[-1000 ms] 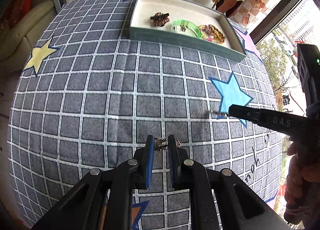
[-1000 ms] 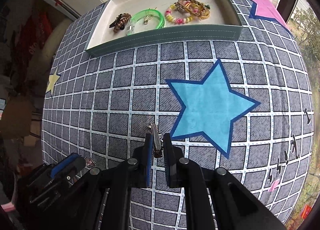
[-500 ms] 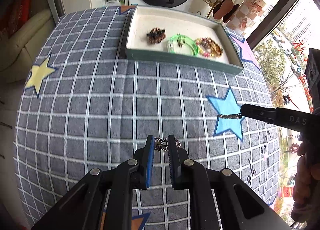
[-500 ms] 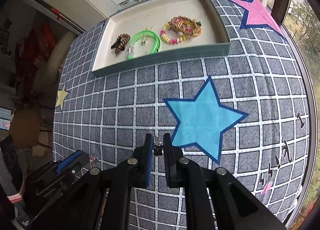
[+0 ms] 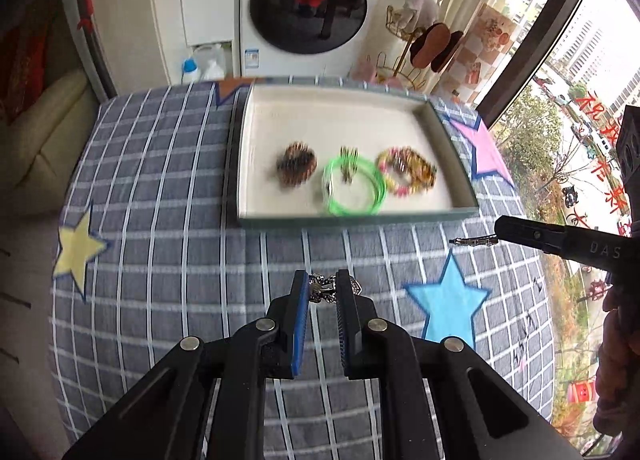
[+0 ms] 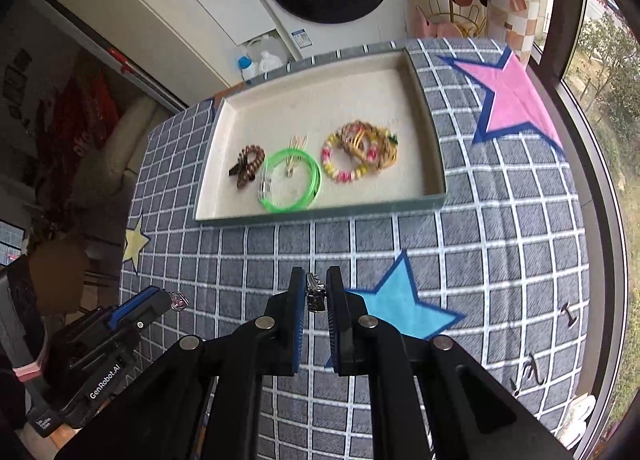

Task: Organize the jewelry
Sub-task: 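Carry the silver charm and rhinestone barrette with both tools into the white tray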

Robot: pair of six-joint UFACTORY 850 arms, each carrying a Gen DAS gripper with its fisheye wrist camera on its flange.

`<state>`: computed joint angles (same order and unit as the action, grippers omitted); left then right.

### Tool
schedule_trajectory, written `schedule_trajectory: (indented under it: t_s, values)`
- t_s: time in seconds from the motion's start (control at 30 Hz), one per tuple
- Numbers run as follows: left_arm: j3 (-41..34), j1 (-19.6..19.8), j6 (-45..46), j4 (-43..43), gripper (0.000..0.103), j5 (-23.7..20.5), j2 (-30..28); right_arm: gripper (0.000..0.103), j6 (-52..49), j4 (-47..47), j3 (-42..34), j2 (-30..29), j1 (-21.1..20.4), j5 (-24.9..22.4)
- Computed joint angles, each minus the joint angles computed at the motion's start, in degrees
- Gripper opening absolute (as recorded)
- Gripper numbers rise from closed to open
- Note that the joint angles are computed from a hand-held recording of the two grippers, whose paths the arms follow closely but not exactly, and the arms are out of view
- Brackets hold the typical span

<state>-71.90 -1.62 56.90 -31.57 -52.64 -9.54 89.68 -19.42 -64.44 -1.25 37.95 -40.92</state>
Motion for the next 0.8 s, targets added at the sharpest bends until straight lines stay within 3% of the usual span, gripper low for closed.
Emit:
schedule_trajectory:
  t_s: [0.8]
  values:
    - [-12.3, -9.3, -8.8, 1.6, 0.025, 9.1, -12.9, 0.011, -5.4, -2.0, -0.8, -4.5, -12.4, 6.4]
